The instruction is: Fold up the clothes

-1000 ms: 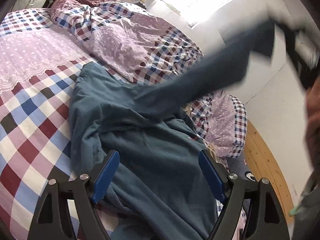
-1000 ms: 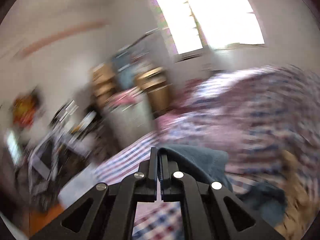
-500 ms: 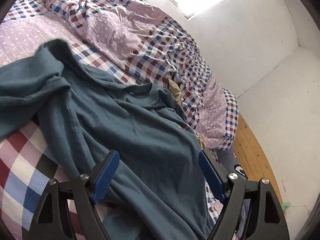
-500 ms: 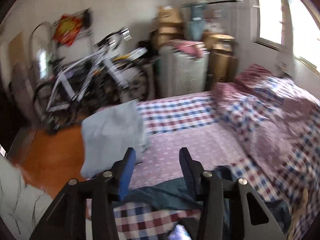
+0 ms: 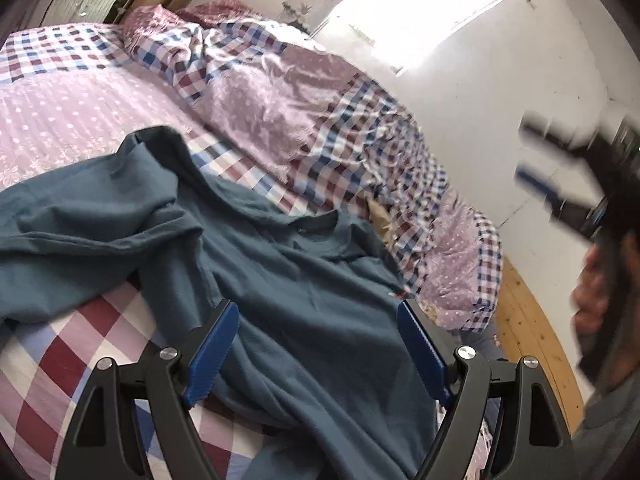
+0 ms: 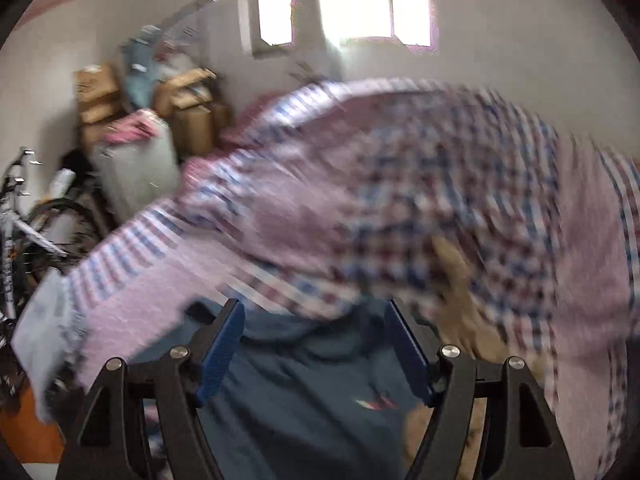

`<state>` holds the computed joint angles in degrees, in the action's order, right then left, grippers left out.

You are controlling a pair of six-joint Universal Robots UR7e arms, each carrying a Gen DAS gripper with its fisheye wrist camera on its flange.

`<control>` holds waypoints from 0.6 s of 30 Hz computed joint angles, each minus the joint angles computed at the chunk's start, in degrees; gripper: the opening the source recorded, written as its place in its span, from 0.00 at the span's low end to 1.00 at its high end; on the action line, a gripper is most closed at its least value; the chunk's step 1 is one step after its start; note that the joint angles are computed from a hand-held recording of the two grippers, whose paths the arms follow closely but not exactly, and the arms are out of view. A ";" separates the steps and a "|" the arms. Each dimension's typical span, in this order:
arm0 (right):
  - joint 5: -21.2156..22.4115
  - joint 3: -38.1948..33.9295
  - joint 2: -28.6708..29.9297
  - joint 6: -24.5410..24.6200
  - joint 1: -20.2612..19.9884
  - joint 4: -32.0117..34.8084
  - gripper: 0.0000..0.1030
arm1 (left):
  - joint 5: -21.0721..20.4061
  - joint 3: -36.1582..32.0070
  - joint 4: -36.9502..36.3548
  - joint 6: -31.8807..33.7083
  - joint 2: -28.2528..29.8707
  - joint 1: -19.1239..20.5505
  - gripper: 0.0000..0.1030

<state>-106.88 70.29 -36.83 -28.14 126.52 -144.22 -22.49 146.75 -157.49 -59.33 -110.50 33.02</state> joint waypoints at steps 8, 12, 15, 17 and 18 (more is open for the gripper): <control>-3.76 11.94 -6.40 0.84 -6.11 -4.59 0.73 | -5.81 -3.44 13.16 -4.32 -1.12 3.68 0.82; -2.34 22.67 -14.15 1.48 -6.81 -10.82 0.73 | -5.75 -3.35 17.78 -6.90 -4.86 3.25 0.82; -0.81 31.88 -20.60 2.88 -6.53 -16.04 0.73 | -5.23 -2.79 20.84 -8.89 -8.09 2.22 0.82; 1.56 38.84 -25.61 3.58 -7.16 -18.79 0.73 | -4.69 -2.29 24.44 -11.15 -10.77 0.75 0.82; 2.80 42.44 -28.25 3.99 -7.53 -19.99 0.73 | -4.43 -2.08 26.44 -12.41 -12.16 -0.06 0.82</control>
<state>-104.07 112.72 -65.08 -24.14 119.00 -164.21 -26.92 144.67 -131.05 -71.74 -122.66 32.95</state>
